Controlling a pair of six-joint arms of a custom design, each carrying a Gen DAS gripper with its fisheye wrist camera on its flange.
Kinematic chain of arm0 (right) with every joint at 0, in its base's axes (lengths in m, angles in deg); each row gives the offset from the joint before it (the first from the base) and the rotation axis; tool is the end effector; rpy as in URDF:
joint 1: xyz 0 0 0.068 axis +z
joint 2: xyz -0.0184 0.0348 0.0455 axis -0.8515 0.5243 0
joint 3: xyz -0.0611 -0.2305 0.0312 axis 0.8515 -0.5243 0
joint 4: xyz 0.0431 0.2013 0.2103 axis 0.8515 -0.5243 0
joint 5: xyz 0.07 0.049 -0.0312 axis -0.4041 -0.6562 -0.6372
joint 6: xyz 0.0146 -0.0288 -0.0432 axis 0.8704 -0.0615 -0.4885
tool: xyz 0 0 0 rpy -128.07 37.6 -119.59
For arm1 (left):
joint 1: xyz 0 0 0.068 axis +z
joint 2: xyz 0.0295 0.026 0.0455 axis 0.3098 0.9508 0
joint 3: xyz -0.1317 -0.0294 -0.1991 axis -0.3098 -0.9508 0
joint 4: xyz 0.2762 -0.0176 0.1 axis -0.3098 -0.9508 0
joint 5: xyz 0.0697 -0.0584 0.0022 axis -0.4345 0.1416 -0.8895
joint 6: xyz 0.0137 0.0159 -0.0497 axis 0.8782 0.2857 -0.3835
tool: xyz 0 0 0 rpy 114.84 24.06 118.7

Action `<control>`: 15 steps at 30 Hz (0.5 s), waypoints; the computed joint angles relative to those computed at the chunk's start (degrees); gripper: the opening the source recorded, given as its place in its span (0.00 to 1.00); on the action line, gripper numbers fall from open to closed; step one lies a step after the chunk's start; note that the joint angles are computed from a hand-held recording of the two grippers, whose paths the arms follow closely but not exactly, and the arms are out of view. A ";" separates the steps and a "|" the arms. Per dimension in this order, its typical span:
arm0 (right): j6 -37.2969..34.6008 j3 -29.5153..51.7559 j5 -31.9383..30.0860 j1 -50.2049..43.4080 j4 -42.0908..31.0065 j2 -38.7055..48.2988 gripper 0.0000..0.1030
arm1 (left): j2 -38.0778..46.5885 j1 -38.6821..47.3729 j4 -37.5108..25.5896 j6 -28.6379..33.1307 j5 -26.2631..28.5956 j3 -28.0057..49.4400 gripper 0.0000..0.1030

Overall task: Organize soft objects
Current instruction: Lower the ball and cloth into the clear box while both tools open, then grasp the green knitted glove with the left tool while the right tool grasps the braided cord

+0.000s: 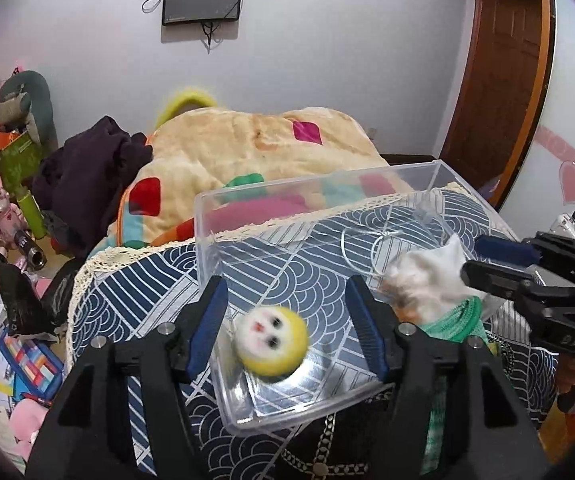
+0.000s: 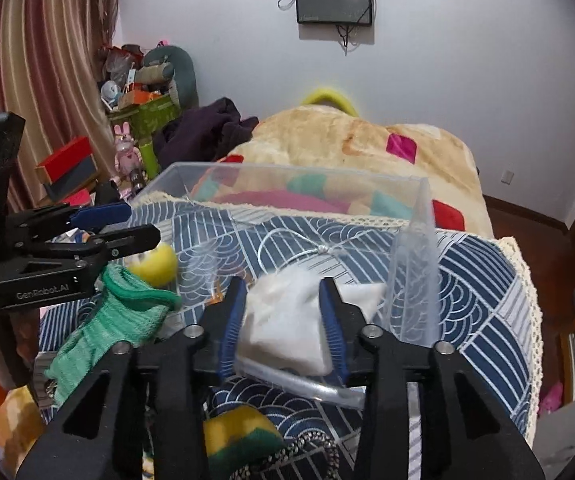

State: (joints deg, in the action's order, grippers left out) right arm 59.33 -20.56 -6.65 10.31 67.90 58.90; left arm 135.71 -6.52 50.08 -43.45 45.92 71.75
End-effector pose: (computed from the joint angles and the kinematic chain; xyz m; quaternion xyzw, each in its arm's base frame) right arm 0.1022 0.1940 0.0849 -0.0030 0.9041 0.0331 0.4260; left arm 0.2273 -0.1127 0.0687 0.2742 0.8631 -0.1722 0.3876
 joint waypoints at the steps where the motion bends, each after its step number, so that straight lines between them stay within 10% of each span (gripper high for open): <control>1: 1.35 -0.14 1.31 1.23 -1.78 -1.24 0.44 | -1.74 0.07 -0.68 0.07 -0.17 -0.77 0.62; 8: 13.75 1.09 10.76 11.34 -16.08 -6.05 0.69 | -20.17 0.82 -6.82 -0.08 -0.70 -8.85 0.84; 15: 34.60 5.25 12.00 21.42 -30.05 4.29 0.72 | -44.02 -1.46 -19.04 -1.11 -1.45 -18.07 0.96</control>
State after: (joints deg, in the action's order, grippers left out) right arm 93.92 -15.31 5.36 31.73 37.85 63.18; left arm 91.69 -7.98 31.04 -44.55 44.48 53.68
